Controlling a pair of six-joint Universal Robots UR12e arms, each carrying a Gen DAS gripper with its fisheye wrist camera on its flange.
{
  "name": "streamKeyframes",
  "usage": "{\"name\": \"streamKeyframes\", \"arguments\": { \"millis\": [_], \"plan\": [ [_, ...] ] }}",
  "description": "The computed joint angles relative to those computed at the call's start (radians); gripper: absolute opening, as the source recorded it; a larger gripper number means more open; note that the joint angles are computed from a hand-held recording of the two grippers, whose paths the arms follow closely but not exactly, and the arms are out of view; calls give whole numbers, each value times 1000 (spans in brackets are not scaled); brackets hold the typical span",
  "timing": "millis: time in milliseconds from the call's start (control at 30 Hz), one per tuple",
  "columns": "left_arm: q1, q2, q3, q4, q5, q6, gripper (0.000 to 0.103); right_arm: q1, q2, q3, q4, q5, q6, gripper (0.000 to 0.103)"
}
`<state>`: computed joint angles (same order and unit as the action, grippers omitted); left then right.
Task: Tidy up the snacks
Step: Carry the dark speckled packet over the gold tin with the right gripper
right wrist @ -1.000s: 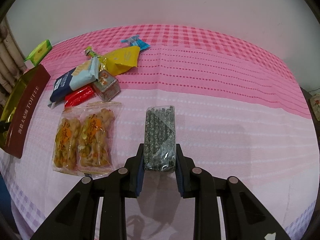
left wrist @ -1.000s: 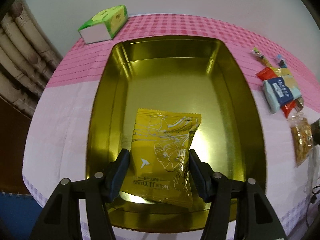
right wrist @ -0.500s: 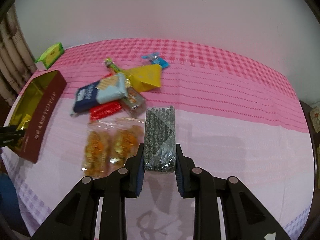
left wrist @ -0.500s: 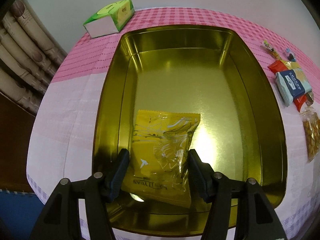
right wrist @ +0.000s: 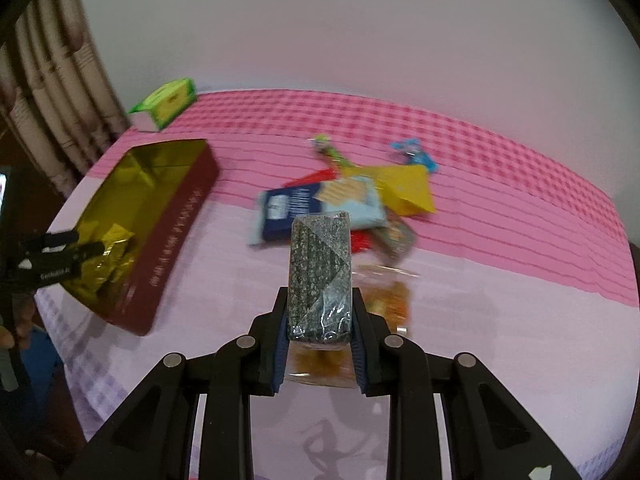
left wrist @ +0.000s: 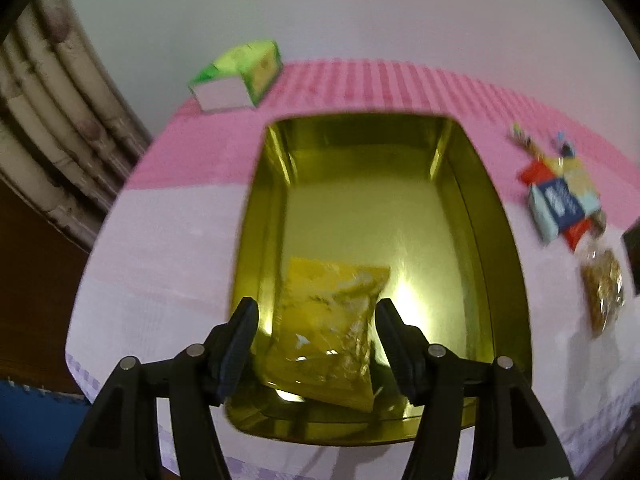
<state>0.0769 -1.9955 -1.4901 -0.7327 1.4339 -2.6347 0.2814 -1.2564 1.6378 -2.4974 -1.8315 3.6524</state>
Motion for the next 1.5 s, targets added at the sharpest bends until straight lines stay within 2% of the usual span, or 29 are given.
{"name": "streamKeyframes", "arguments": {
  "millis": [167,367,533,633,733,967,1500],
  "plan": [
    [13,6,-10,89,32,-67,62,21,48,-64,-11,43,-27,24],
    [37,8,-13,115,75,-153,62,49,112,-154,-6,73,-70,24],
    [53,9,-8,88,97,-202,62,69,167,-232,17,102,-100,24],
    [53,11,-12,100,118,-206,62,79,194,-268,38,115,-112,24],
    [61,9,-6,81,97,-224,62,87,223,-309,69,119,-128,24],
    [63,0,9,57,108,-245,62,97,279,-385,147,98,-152,24],
    [67,-6,17,38,90,-250,62,99,319,-433,216,96,-173,24]
  ]
}}
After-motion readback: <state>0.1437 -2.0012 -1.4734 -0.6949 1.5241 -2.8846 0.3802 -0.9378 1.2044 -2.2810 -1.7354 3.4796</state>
